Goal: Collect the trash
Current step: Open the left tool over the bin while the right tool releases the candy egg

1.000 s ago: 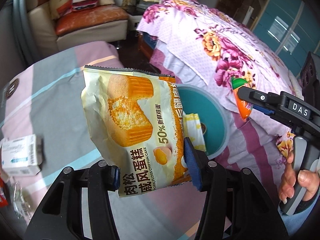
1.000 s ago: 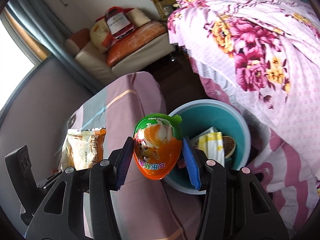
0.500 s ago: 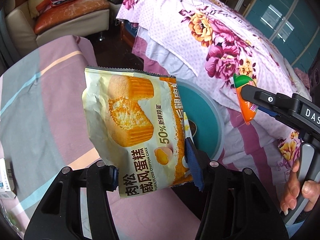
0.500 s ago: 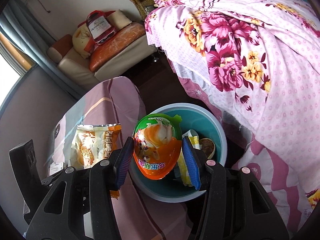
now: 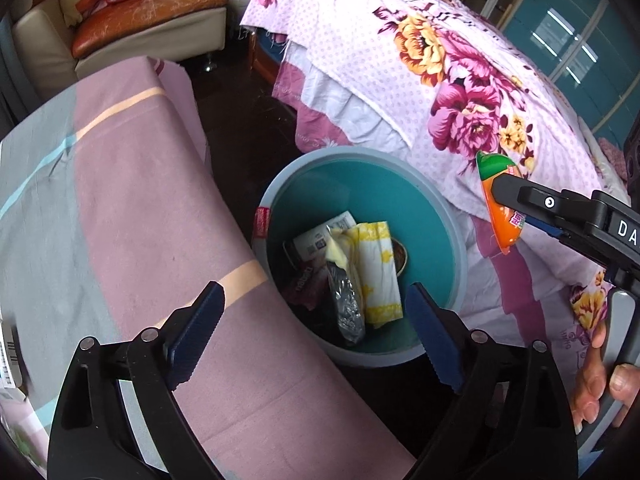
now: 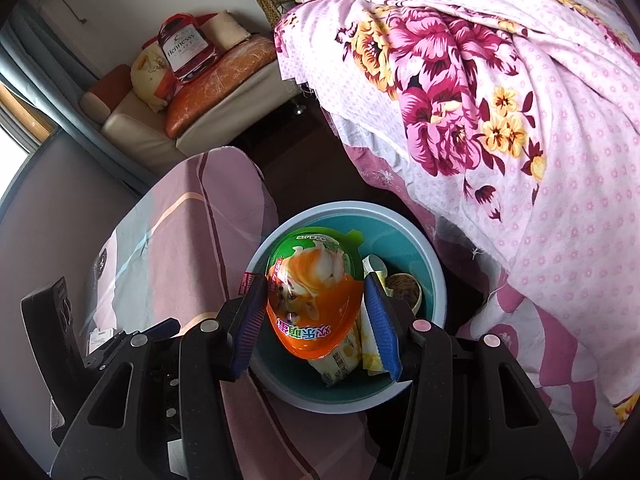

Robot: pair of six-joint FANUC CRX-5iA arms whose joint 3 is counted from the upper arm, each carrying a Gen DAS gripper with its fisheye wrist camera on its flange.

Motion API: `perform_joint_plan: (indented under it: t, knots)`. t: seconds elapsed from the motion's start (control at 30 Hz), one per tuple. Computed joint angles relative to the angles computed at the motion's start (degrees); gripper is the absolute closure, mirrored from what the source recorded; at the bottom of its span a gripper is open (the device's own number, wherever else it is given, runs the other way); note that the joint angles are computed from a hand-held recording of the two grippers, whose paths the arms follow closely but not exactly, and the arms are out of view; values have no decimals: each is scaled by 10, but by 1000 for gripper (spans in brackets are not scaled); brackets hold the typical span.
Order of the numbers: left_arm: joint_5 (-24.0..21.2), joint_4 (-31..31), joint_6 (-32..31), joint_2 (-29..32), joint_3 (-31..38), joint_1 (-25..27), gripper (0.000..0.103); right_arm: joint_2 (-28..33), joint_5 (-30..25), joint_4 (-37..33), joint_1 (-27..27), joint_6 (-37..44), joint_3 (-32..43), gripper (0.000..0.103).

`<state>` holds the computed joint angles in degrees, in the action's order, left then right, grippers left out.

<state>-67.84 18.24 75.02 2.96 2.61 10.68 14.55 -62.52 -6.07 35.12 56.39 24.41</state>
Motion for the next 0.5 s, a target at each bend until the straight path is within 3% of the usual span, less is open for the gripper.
perform_joint_plan:
  t: [0.5]
  knots:
    - [-16, 7, -3, -26, -29, 24, 10, 25, -23, -9, 10, 5, 26, 55]
